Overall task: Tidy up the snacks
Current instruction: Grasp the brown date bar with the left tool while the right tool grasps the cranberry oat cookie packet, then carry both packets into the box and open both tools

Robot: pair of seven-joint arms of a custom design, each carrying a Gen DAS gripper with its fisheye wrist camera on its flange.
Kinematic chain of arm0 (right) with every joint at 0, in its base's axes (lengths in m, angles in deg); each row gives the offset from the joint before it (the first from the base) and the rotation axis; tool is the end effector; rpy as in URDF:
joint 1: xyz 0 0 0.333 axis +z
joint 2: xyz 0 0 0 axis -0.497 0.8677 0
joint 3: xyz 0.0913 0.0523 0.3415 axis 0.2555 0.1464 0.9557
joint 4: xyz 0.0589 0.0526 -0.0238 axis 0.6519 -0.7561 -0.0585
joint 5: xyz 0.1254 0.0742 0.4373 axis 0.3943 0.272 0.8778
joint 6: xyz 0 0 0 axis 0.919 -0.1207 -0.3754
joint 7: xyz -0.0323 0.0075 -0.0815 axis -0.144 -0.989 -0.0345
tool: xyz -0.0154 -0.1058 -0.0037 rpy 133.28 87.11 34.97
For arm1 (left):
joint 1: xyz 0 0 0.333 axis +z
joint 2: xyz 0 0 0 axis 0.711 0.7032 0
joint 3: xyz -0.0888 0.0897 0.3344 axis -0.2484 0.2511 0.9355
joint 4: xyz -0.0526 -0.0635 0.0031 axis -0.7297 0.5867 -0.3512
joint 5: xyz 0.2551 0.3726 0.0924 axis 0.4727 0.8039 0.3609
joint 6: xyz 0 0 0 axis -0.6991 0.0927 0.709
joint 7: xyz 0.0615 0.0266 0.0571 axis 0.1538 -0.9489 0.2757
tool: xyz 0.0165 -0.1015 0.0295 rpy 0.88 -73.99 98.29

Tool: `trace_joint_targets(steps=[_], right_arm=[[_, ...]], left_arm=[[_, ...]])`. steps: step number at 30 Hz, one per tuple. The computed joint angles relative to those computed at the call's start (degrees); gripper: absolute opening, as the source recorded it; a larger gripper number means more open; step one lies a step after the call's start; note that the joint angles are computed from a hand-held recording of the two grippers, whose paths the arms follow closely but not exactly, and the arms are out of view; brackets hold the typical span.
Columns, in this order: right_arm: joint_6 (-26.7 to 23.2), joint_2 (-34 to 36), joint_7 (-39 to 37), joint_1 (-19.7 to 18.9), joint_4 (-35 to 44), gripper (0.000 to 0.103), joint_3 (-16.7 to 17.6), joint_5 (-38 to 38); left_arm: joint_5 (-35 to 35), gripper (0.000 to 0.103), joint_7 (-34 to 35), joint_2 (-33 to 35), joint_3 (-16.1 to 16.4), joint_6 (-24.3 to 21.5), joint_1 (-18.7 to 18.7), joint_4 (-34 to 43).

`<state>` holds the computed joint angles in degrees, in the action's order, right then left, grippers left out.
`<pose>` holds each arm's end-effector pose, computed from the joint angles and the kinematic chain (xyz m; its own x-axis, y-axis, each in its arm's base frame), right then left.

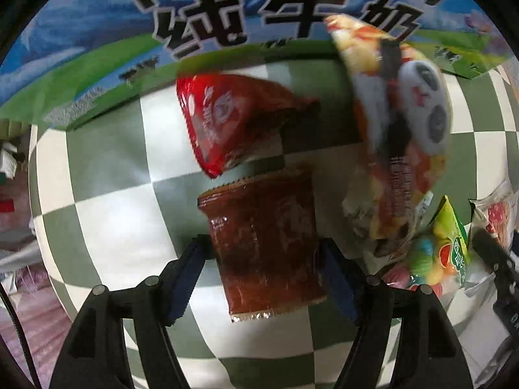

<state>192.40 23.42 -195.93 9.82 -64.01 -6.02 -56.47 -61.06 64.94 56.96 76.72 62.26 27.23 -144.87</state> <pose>0.6120 0.5743 0.3316 -0.7404 -0.6579 -0.1379 -0.6495 0.7530 -0.1056 0.7451 -0.3177 0.3429 -0.7720 -0.6298 -0.0854 -0.6340 0.7727 0.0327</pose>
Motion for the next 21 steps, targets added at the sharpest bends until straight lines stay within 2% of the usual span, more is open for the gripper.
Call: trace_joint_targets(steps=[1,2,6,9,12,16,18,19,21], right_arm=[[0.0,0.0,-0.5,-0.3,-0.1,0.064,-0.1,0.0],[0.4,-0.4,-0.3,-0.1,-0.8,0.064,-0.3,-0.4],[2.6,-2.6,-0.4,0.5,-4.2,0.058,0.6,-0.9],[3.8,-2.9,-2.3,0.7,-4.9,0.058,2.6,0.8],[3.9,-1.4,-4.5,1.0,-3.7,0.058,3.9,3.0],[1.8,0.8,-4.0,2.2,-1.4,0.066,2.4,2.8],[0.8,1.2,-3.9,2.4,-0.9,0.066,1.9,2.5],[0.9,0.9,-3.3,2.7,-1.1,0.064,1.6,2.1],[3.1,-0.4,-0.5,3.7,-2.8,0.057,0.7,0.7]], left_arm=[[-0.7,0.056,0.7,-1.5,-0.4,2.4,0.8,-2.5],[-0.8,0.053,1.2,-2.8,-0.5,3.7,1.0,-4.4],[-2.8,0.053,5.0,-6.7,-0.6,4.4,4.1,-9.4],[-4.3,0.053,7.3,-10.8,-0.2,2.6,6.8,-14.7],[-4.2,0.057,5.8,-11.9,0.5,1.5,7.7,-17.4],[-2.3,0.063,2.5,-11.3,0.5,5.5,6.6,-19.5],[-3.2,0.06,1.9,-12.1,-0.2,7.3,6.7,-20.6],[-4.4,0.052,2.8,-13.3,-0.8,8.3,7.2,-22.1],[-6.5,0.052,5.2,-15.2,-1.5,8.3,8.1,-23.5]])
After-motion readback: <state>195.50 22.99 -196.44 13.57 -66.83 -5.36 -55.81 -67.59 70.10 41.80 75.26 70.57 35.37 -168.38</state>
